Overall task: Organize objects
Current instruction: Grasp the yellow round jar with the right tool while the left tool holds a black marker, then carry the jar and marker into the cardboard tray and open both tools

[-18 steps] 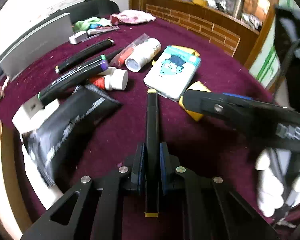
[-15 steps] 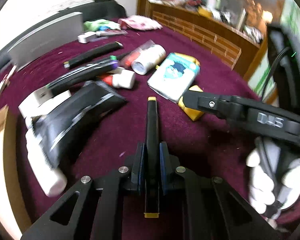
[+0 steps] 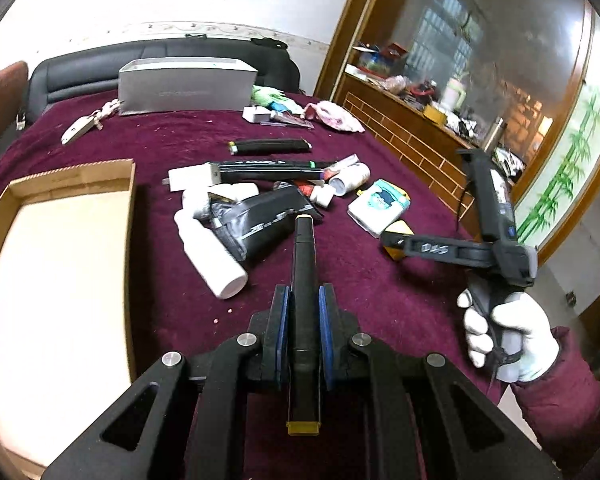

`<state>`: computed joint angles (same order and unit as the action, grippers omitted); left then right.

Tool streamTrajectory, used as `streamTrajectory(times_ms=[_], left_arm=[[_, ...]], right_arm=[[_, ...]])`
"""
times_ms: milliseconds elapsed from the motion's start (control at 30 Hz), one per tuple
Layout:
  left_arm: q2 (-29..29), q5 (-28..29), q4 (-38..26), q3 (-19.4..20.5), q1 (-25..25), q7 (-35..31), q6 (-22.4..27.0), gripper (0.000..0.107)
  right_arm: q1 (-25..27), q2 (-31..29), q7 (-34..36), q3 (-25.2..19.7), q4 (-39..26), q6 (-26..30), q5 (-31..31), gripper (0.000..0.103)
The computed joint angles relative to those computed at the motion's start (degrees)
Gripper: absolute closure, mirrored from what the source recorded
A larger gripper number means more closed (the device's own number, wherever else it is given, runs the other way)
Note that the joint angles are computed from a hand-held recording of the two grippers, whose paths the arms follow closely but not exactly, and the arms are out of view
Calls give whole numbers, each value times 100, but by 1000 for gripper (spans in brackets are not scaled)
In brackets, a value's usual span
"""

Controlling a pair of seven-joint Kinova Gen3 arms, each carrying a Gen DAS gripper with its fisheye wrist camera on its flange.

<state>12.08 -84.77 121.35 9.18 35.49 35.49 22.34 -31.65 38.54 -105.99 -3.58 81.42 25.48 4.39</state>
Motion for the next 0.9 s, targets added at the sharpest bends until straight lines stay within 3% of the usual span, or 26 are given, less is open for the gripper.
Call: streamTrajectory(times_ms=[67, 100, 167, 367, 633, 767, 900], left_arm=[[-59, -218, 124, -7, 43, 374, 46, 96], [-107, -304, 187, 20, 30, 490, 69, 96], [-223, -424, 319, 121, 51, 768, 244, 96], [-393, -599, 571, 458, 7, 1186, 652, 96], [-625, -373, 713, 693, 131, 1353, 1104, 96], [-989, -8, 763, 824, 178, 1054, 1359, 96], [-1378, 618, 664, 956, 115, 365, 1706, 96]], right_arm=[[-288, 120, -142, 249, -223, 285, 187, 48], [-473, 176, -279, 415, -310, 419, 317, 51], [-740, 202, -535, 649, -375, 565, 594, 66], [-301, 28, -321, 139, -227, 698, 469, 66], [39, -463, 206, -384, 264, 518, 34, 65], [238, -817, 722, -786, 466, 354, -340, 65], [412, -972, 1461, -1309, 203, 520, -889, 65]])
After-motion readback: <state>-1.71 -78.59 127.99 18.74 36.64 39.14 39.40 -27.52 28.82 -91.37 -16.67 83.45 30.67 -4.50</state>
